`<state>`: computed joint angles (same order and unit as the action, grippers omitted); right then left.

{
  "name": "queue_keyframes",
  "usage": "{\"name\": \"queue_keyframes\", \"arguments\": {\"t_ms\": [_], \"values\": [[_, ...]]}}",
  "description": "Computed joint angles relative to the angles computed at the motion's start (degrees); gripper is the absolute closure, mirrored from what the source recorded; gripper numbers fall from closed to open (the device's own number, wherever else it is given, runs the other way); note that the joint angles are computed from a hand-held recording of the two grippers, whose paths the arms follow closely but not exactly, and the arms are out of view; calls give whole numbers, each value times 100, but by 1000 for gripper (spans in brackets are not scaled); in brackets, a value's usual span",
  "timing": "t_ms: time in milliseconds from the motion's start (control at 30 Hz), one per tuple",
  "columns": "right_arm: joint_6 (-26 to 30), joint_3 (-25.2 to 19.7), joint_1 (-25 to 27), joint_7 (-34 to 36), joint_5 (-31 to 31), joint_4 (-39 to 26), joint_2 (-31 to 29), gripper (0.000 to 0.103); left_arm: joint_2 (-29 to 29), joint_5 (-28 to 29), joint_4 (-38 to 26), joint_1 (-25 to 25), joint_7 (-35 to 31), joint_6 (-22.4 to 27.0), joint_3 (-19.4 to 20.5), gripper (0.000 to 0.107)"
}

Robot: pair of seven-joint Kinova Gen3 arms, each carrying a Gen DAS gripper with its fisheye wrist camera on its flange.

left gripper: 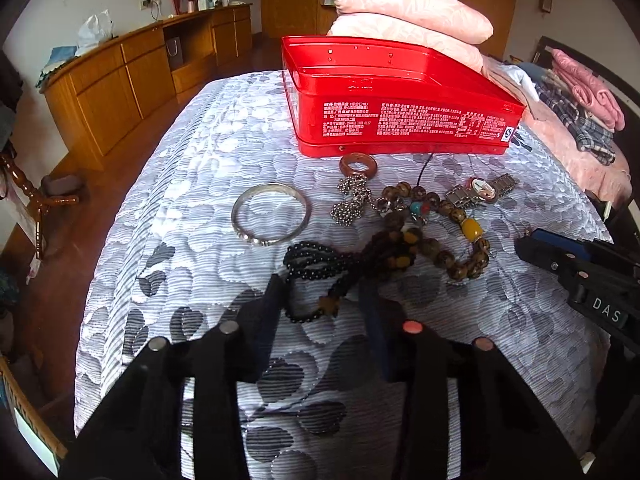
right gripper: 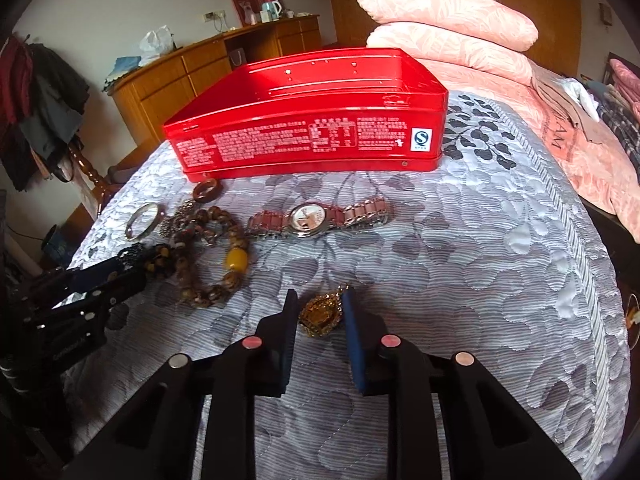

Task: Organize jewelry
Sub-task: 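Close right tool on gold pendant while left tool grasps black bead necklace, then carry gold pendant with right tool while left tool carries black beads into red box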

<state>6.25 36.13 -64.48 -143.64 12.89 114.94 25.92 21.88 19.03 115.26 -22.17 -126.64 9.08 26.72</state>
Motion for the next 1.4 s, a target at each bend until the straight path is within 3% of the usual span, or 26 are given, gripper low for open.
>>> {"name": "queue_keyframes", "arguments": {"t_ms": [267, 300, 333, 367, 500, 633, 767, 867, 967, 1033, 1167, 1233, 1267, 1400], "values": [[-73, -107, 103, 118, -106, 51, -49, 80, 32, 640, -66, -959, -789, 664, 748, 76], [-85, -114, 109, 138, -117, 60, -52, 80, 23, 702, -79, -918, -859, 699, 696, 69], [-90, -115, 109, 155, -135, 63, -53, 80, 25, 770, -97, -887, -933, 725, 664, 56], [-92, -117, 110, 171, -153, 65, -55, 80, 20, 847, -90, -850, -1011, 691, 638, 52], [-126, -108, 99, 231, -234, 98, -67, 80, 18, 1035, -122, -515, -1272, 574, 438, 49], [-159, -120, 116, 304, -313, 121, -77, 80, 70, 944, -226, 100, -1227, 394, -38, 44], [-182, -187, 184, 397, -418, 118, -81, 80, 134, 785, -313, 337, -1150, 430, -227, 46], [-166, -175, 171, 442, -478, 96, -67, 80, 183, 923, -291, 13, -1354, 471, 101, 53], [-163, -176, 174, 476, -505, 96, -69, 80, 231, 1242, -235, -421, -1632, 509, 509, 68], [-157, -172, 169, 488, -518, 90, -66, 80, 256, 1526, -165, -780, -1928, 527, 850, 84], [-77, -137, 123, 465, -498, 41, -42, 80, 216, 1819, -181, -807, -2209, 798, 778, 83], [-67, -158, 140, 430, -472, 42, -52, 80, 192, 1840, -216, -561, -2189, 887, 493, 68], [-67, -173, 151, 412, -462, 49, -63, 80, 210, 1883, -235, -479, -2217, 928, 397, 66], [-14, -123, 84, 343, -388, 40, -54, 80, 104, 2129, -43, -216, -2429, 586, 239, 67]]}}
